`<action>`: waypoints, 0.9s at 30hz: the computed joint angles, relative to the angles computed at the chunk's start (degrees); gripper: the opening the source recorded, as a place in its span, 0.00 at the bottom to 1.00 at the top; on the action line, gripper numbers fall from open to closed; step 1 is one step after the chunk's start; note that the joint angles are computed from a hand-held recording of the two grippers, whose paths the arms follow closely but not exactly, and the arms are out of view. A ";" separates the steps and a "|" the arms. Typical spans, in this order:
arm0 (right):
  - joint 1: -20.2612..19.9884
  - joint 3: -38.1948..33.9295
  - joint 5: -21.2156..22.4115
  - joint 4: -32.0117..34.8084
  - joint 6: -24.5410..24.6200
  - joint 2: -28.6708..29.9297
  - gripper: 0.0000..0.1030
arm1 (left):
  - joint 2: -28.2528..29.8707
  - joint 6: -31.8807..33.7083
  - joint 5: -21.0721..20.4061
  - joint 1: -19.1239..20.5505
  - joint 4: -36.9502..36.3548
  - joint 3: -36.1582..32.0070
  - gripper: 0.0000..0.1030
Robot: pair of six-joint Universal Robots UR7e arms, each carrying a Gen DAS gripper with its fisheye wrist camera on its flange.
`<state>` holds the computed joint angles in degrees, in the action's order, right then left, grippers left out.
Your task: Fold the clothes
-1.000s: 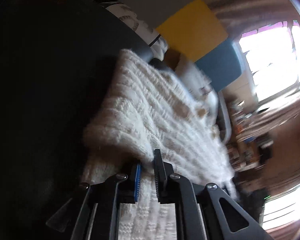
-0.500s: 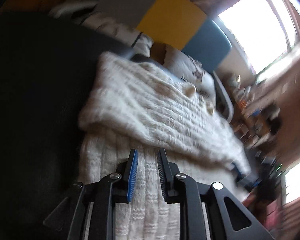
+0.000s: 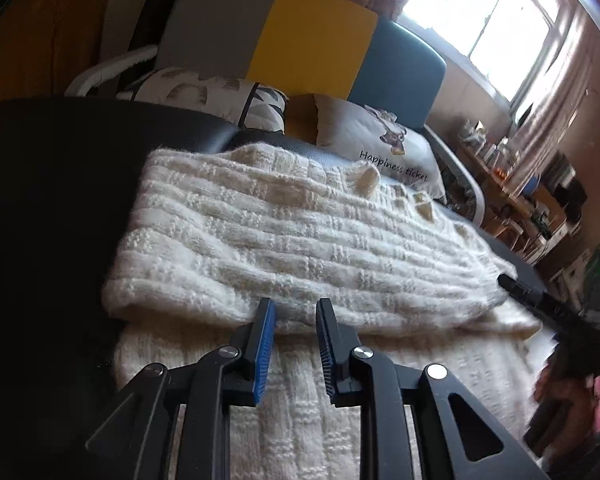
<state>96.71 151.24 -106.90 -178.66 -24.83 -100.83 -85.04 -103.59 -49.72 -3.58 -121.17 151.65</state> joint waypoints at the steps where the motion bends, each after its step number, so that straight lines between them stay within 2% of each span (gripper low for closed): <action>1: 2.07 -0.16 -3.46 -1.15 -2.50 1.98 0.46 | 0.41 0.08 0.12 -0.22 -0.33 0.26 0.20; 2: 3.59 -0.29 -6.03 -1.88 -4.82 3.73 0.46 | 0.61 -0.15 0.21 -0.52 -0.59 0.61 0.20; 3: 3.04 -0.17 -6.20 -1.88 -4.74 4.02 0.46 | 0.55 -0.41 0.18 -0.67 -0.74 0.84 0.20; 7: -1.39 0.43 -3.08 -0.33 -3.13 3.81 0.48 | 0.28 -0.84 0.12 -1.02 -0.81 1.19 0.20; 9: -2.98 0.25 -1.09 2.39 -2.69 1.66 0.49 | 0.44 -0.74 0.05 -1.18 -0.76 1.19 0.21; 10: -2.74 0.12 -1.48 3.92 -2.72 0.68 0.49 | 0.62 -0.71 0.03 -1.30 -0.76 1.18 0.23; 12: -2.01 0.01 -3.16 6.25 -2.56 -1.27 0.58 | 1.23 -0.67 -0.16 -1.58 -0.77 1.08 0.24; 15: -0.85 1.27 -5.47 9.38 -3.47 -6.56 0.68 | 1.80 -1.56 -0.97 -2.10 1.18 0.18 0.25; 18: -0.96 3.04 -6.85 17.57 -3.68 -14.33 0.71 | 1.99 -2.67 -1.77 -3.09 4.44 -1.02 0.25; 20: -0.91 4.61 -10.21 19.62 -4.24 -16.99 0.75 | 2.63 -2.84 -3.23 -3.67 6.39 -1.78 0.25; 21: -1.44 6.15 -10.54 18.48 -6.38 -18.90 0.76 | 2.66 -2.98 -4.07 -3.64 6.16 -1.61 0.25; 23: -3.14 7.97 -9.10 18.67 -9.75 -22.76 0.80 | 2.45 -2.96 -4.69 -3.97 5.42 -0.97 0.25; 26: -5.38 7.07 -6.07 23.02 -8.85 -25.67 0.84 | 1.90 -2.99 -4.95 -3.62 5.99 -1.27 0.25; 27: -7.42 6.53 -3.04 26.08 -8.66 -27.74 0.88 | 1.44 -3.22 -4.96 -3.73 5.55 -1.20 0.25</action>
<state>89.28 157.77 -109.94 -152.58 -33.49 -128.57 -83.59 -106.82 -54.68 -7.31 -115.61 150.46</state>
